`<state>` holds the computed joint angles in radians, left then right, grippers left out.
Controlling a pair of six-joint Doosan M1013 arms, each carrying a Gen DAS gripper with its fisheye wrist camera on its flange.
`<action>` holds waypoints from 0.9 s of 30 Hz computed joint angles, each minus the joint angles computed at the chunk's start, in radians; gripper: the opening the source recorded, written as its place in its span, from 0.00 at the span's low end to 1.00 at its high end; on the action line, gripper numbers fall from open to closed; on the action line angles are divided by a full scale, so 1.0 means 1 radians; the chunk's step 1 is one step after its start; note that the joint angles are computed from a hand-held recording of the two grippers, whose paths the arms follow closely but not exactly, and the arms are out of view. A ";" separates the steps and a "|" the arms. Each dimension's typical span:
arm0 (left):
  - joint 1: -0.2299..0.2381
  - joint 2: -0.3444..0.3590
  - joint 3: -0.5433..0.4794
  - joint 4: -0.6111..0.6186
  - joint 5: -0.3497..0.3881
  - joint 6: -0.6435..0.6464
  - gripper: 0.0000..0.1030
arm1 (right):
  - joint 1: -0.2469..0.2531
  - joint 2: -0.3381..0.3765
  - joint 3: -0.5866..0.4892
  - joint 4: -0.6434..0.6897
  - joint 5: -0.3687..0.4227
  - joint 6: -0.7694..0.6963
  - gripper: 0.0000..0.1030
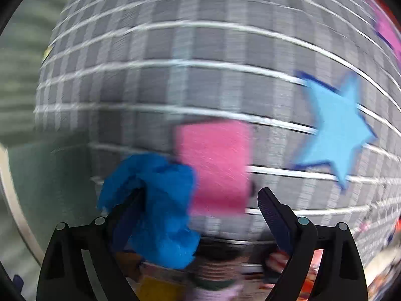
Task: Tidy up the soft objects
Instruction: 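Move both tools back toward the remaining items on the tablecloth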
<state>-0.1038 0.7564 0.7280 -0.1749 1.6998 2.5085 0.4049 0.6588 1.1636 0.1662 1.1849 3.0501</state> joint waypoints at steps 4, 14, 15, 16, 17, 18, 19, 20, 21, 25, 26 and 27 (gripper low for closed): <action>-0.021 -0.018 0.032 -0.002 -0.007 0.025 1.00 | 0.014 -0.086 0.119 -0.057 0.056 0.146 0.88; -0.063 -0.078 0.124 0.003 -0.045 0.074 1.00 | 0.076 -0.298 0.387 -0.217 -0.116 0.563 0.88; -0.065 -0.084 0.133 0.005 -0.052 0.075 1.00 | 0.070 -0.299 0.388 -0.219 -0.138 0.536 0.88; -0.066 -0.090 0.141 0.008 -0.059 0.077 1.00 | 0.064 -0.292 0.382 -0.219 -0.177 0.490 0.88; -0.066 -0.094 0.146 0.012 -0.064 0.076 1.00 | 0.056 -0.279 0.366 -0.211 -0.200 0.429 0.88; -0.067 -0.098 0.152 0.018 -0.070 0.072 1.00 | 0.048 -0.261 0.340 -0.202 -0.199 0.372 0.88; -0.067 -0.100 0.156 0.024 -0.076 0.066 1.00 | 0.036 -0.237 0.308 -0.187 -0.187 0.285 0.88; -0.068 -0.103 0.161 0.029 -0.083 0.059 1.00 | 0.027 -0.206 0.265 -0.179 -0.156 0.200 0.88; -0.068 -0.105 0.165 0.035 -0.089 0.051 1.00 | 0.022 -0.173 0.216 -0.180 -0.123 0.130 0.88; -0.071 -0.117 0.186 0.062 -0.113 0.027 1.00 | -0.013 -0.085 0.103 -0.125 -0.051 -0.086 0.88; -0.072 -0.121 0.192 0.068 -0.117 0.025 1.00 | -0.020 -0.070 0.090 -0.100 -0.041 -0.117 0.87; -0.074 -0.125 0.199 0.071 -0.121 0.026 1.00 | -0.024 -0.061 0.087 -0.082 -0.040 -0.130 0.76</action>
<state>-0.1781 0.6317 0.9271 -0.1034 1.5792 2.5345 0.3810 0.5976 1.2511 0.0844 1.1453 2.9202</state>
